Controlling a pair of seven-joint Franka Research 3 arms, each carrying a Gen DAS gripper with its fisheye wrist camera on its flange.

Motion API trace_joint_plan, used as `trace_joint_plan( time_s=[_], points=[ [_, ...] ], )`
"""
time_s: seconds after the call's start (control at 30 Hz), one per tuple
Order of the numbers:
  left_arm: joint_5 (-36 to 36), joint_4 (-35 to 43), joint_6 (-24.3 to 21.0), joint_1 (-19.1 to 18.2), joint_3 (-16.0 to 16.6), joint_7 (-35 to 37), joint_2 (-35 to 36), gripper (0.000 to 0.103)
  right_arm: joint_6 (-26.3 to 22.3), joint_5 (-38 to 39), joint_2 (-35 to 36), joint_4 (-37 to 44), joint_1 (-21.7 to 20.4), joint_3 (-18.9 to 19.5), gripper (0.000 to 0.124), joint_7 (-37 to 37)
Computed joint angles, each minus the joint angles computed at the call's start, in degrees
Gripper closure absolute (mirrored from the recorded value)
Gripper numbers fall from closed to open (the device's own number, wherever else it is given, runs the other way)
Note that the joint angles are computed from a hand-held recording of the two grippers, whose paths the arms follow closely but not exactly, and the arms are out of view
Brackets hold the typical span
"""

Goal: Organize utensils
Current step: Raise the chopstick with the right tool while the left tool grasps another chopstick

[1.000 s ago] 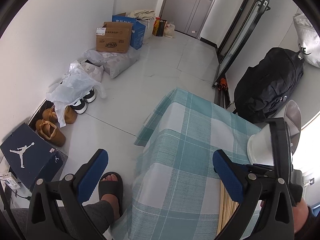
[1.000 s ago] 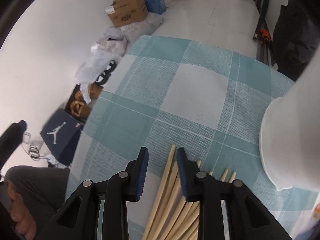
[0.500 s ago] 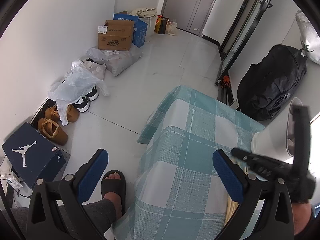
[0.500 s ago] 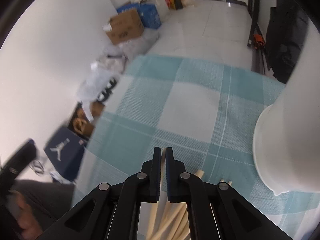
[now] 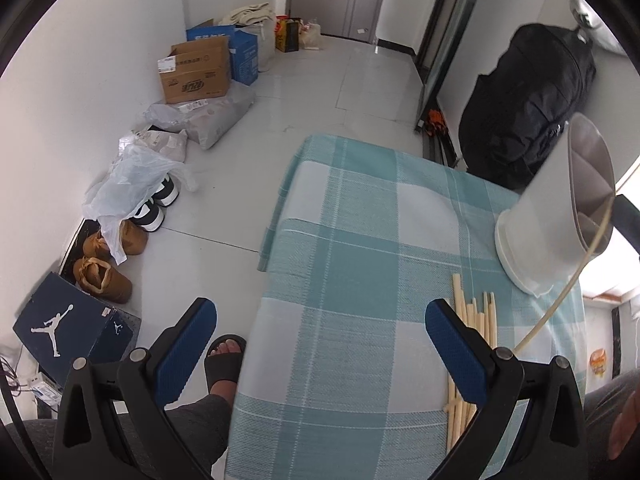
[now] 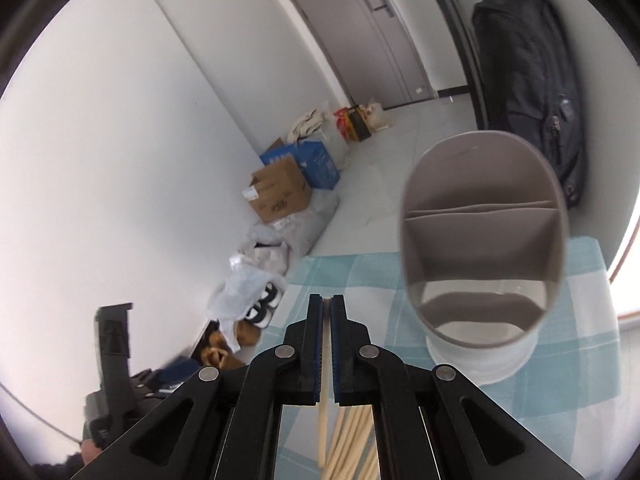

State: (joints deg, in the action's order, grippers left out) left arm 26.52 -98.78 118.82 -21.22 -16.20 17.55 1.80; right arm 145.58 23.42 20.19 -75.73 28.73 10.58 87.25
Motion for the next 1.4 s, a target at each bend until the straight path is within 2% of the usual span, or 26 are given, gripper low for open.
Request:
trace_joint_plan(
  time_s=[0.2, 0.5, 0.57, 0.73, 0.8, 0.93, 1.03, 1.13, 1.2, 1.27, 1.3, 1.4],
  points=[
    [-5.2, 4.4, 0.3, -0.4, -0.2, 6.0, 4.2, 0.001, 6.6, 10.8, -7.1, -9.6, -3.7, 2.1, 0.121, -9.0],
    [-3.0, 16.5, -11.8, -4.4, 0.7, 9.4, 13.1, 0.002, 10.0, 21.6, -13.0, -16.3, -5.4, 1.2, 0.121, -19.6],
    [-3.3, 18.6, -14.1, -4.9, 1.1, 9.9, 14.8, 0.008, 10.4, 24.6, -14.3, -17.9, -5.7, 0.8, 0.121, -22.0],
    [-4.0, 22.2, -15.6, -5.7, 1.8, 10.7, 17.6, 0.015, 11.2, 29.2, -17.5, -21.1, -5.8, -0.7, 0.121, -24.5],
    [-4.1, 25.2, -17.6, -6.4, 2.0, 12.2, 19.7, 0.023, 11.2, 30.7, -18.0, -21.7, -6.0, -1.3, 0.121, -25.3],
    [-4.6, 28.1, -20.5, -7.3, 2.7, 11.9, 21.4, 0.026, 11.7, 31.7, -19.4, -23.3, -6.1, -2.2, 0.121, -25.8],
    [-6.3, 27.0, -19.2, -6.6, 2.8, 11.0, 20.7, 0.027, 11.6, 31.8, -20.0, -24.0, -6.2, -2.8, 0.121, -25.5],
    [-7.1, 25.9, -17.4, -6.2, 2.7, 10.4, 20.0, 0.043, 11.2, 32.0, -20.0, -24.1, -6.3, -3.2, 0.121, -25.1],
    [-6.6, 27.0, -17.2, -6.4, 2.7, 11.1, 20.7, 0.069, 11.0, 33.0, -20.0, -24.1, -6.4, -3.3, 0.121, -25.3],
    [-6.6, 27.8, -16.7, -6.5, 2.8, 11.5, 21.4, 0.091, 11.3, 33.8, -20.3, -24.3, -6.4, -3.3, 0.121, -25.9],
    [-6.9, 28.0, -16.4, -6.4, 2.7, 11.7, 21.5, 0.096, 11.3, 34.3, -20.4, -24.4, -6.4, -3.4, 0.121, -26.3],
    [-7.7, 26.3, -14.2, -5.9, 2.9, 10.8, 20.6, 0.100, 12.0, 34.7, -20.7, -24.7, -6.3, -3.4, 0.121, -26.9]
  ],
)
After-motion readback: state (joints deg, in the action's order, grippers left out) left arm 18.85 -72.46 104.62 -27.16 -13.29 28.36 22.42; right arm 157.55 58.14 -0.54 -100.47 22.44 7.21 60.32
